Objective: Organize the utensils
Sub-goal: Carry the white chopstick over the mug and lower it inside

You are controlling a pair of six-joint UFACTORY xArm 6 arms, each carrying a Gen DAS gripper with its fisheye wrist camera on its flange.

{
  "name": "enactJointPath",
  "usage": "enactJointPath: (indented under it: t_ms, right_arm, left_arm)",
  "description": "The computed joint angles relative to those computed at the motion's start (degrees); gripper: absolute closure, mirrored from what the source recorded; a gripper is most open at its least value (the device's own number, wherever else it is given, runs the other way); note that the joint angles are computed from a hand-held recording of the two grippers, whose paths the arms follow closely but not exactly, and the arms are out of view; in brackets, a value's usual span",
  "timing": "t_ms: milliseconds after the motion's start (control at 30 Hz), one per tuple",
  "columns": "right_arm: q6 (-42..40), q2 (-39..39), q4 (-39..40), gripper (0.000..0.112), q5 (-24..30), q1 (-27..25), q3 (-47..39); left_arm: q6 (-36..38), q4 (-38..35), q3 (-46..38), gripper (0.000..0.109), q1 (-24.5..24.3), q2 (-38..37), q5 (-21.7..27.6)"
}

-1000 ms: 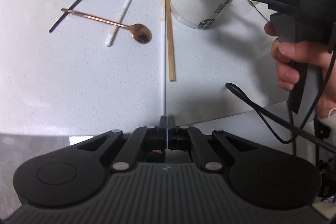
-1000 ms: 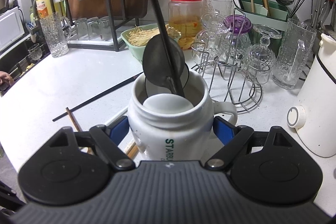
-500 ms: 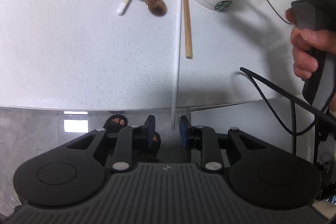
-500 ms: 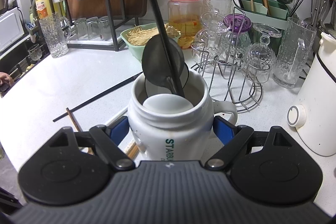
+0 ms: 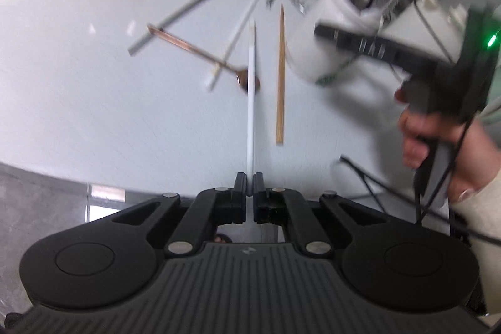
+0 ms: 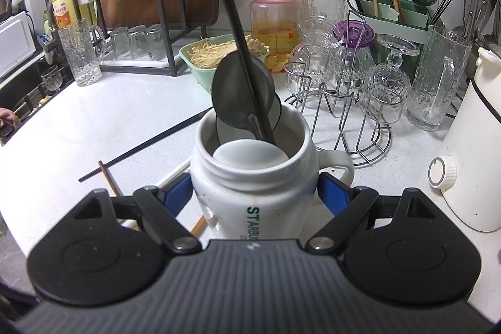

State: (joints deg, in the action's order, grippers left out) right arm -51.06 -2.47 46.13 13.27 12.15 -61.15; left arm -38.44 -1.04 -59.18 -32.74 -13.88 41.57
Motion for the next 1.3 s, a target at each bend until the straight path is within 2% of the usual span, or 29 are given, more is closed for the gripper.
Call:
enactJointPath:
  t_ms: [133, 300, 500, 667, 833, 1133, 1300]
  right_arm:
    - [-0.2, -0.1, 0.3, 0.024, -0.4, 0.1, 0.2]
    - [2.0, -0.3, -1.3, 0.024, -1.1, 0.4, 0.6]
    - [5.7, -0.6, -3.6, 0.024, -3.8, 1.2, 1.9]
    - [10.6, -0.7, -7.5, 0.024, -5.6, 1.7, 2.8]
    - [13.5, -0.6, -10.0, 0.024, -6.5, 1.8, 3.2]
    - [13.2, -0.6, -10.1, 0.024, -6.8, 1.8, 3.3]
    - [15.4, -0.7, -12.6, 0.024, -6.2, 1.5, 3.2]
  left_arm:
    - [2.1, 0.7, -3.5, 0.104, 1.3, -1.0, 3.0]
    - [10.5, -2.2, -9.1, 0.104, 4.2, -0.7, 6.7]
    - [22.3, -5.9, -17.3, 0.105, 8.1, 2.8, 9.6]
    - [28.2, -8.4, -24.3, 0.105, 9.3, 6.9, 10.2]
    - [30.9, -9.2, -28.6, 0.105, 9.3, 10.2, 9.5]
    - [32.2, -9.6, -34.2, 0.105, 9.0, 14.2, 7.0]
    - [33.6, -9.5, -40.1, 0.105, 8.5, 17.1, 8.2]
